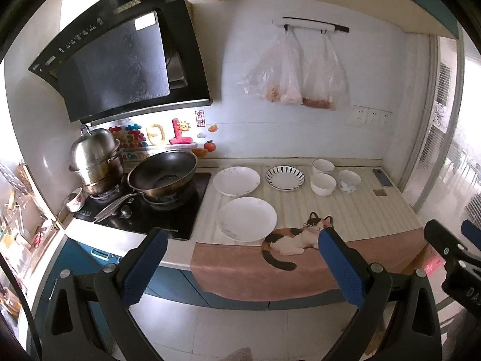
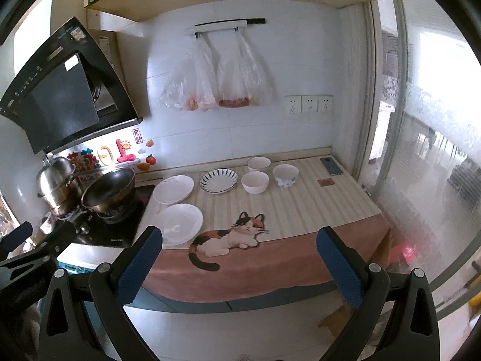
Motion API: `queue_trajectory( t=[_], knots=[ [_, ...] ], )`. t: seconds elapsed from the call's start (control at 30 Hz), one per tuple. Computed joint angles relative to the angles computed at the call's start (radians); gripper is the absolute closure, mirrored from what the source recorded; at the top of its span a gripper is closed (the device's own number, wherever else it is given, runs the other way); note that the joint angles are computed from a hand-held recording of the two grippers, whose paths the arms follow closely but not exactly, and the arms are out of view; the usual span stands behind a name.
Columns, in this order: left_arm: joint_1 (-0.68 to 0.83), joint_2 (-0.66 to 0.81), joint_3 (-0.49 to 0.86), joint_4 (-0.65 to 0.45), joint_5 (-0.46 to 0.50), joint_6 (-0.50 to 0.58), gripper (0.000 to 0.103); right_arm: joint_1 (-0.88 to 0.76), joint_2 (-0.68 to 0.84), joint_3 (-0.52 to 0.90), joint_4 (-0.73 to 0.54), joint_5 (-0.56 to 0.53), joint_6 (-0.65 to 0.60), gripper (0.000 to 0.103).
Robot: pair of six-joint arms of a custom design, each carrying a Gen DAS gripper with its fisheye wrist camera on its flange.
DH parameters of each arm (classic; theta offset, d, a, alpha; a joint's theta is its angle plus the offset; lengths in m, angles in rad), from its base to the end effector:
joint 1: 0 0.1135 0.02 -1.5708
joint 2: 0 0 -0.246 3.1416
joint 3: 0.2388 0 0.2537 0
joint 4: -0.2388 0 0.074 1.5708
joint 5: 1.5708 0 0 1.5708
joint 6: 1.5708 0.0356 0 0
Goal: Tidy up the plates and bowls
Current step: 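Reach both grippers to the large white floral plate and grip its rim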
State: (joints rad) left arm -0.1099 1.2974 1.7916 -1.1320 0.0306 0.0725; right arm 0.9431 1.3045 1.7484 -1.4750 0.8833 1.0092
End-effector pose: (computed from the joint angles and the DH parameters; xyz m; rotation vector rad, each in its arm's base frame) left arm 0.2287 -0.0263 0.4549 0.2181 2.1980 -0.0546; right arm 0.1407 0.1471 0.4280 0.3487 2.1189 -0.0761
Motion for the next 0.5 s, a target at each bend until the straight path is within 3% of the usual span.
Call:
queue_trajectory(
  t=[0.1,0.3,0.43,0.5],
  knots=[
    [0.037,0.078,-0.007,0.036,0.029,0.009,0.000,-0.097,-0.039,-0.126,0.204,-0.094,-0.146,0.000],
    [0.081,0.342,0.044,0.092,0.031,0.004,0.000,-0.388,0.021,-0.298,0.523,-0.479,-0.373,0.000],
    [0.103,0.647,0.253,0.055,0.020,-0.039,0.001,-0.559,0.206,-0.309,0.723,-0.714,-0.489,0.000],
    [0.112,0.818,0.425,-0.006,0.033,-0.063,0.001,-0.623,0.330,-0.260,0.777,-0.792,-0.535,0.000]
  ],
)
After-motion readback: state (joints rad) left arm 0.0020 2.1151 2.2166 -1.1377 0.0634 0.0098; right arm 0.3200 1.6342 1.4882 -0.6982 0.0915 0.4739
